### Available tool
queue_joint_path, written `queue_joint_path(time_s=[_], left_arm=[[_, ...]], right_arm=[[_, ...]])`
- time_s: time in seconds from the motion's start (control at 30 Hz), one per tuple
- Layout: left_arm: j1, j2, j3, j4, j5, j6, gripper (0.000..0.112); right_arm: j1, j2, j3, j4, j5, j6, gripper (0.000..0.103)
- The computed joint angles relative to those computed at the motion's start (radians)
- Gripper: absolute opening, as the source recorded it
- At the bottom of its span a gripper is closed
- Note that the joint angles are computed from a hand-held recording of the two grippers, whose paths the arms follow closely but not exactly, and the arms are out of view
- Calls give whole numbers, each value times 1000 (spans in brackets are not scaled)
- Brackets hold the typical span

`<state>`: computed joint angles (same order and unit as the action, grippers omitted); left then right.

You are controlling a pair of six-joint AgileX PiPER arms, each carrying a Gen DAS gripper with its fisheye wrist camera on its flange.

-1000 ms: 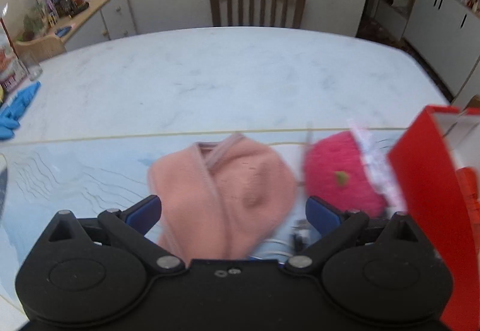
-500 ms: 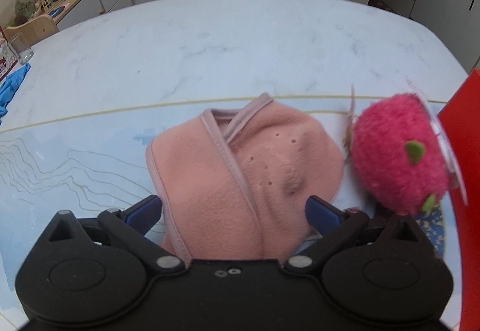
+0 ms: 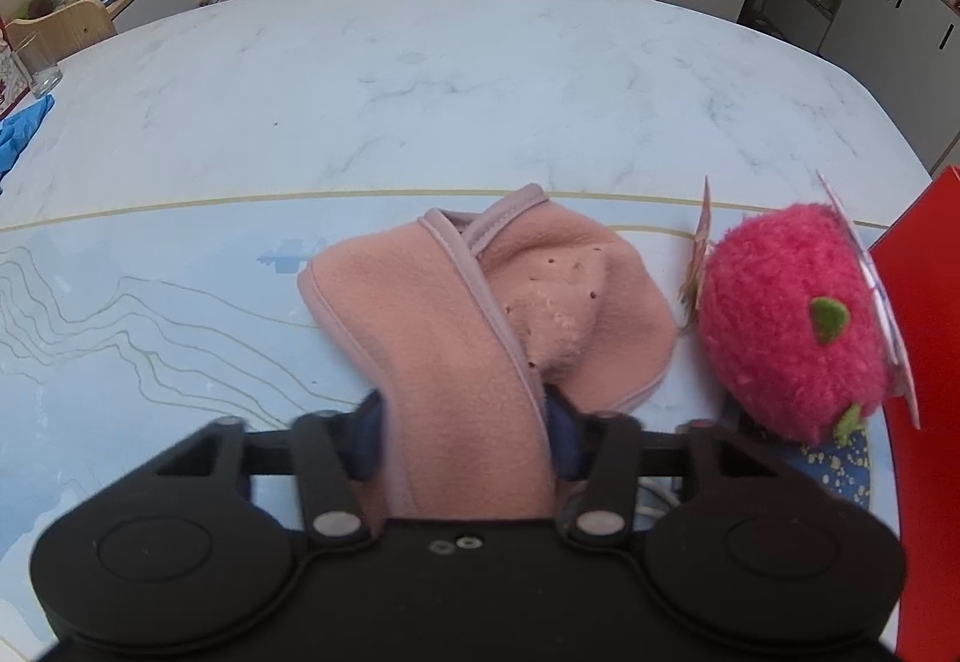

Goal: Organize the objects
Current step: 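Carry the pink fleece hat into the box over the umbrella and release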

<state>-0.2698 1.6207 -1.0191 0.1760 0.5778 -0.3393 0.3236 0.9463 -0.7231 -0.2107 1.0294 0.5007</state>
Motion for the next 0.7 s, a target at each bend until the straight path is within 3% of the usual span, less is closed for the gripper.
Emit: queue_joint_path(time_s=[0.07, 0.17, 0.4, 0.7], left_arm=[[-4, -7, -13, 3, 21, -8, 30], [-12, -25, -47, 22, 73, -26, 24], [-18, -144, -98, -24, 195, -22, 23], [-156, -234, -192, 19, 338, -140, 23]], right_arm=[[-9, -1, 1, 7, -4, -12, 4], [-13, -1, 4, 10, -10, -19, 4], [-33, -13, 14, 28, -24, -48, 4], [-48, -34, 33, 42, -45, -85, 3]])
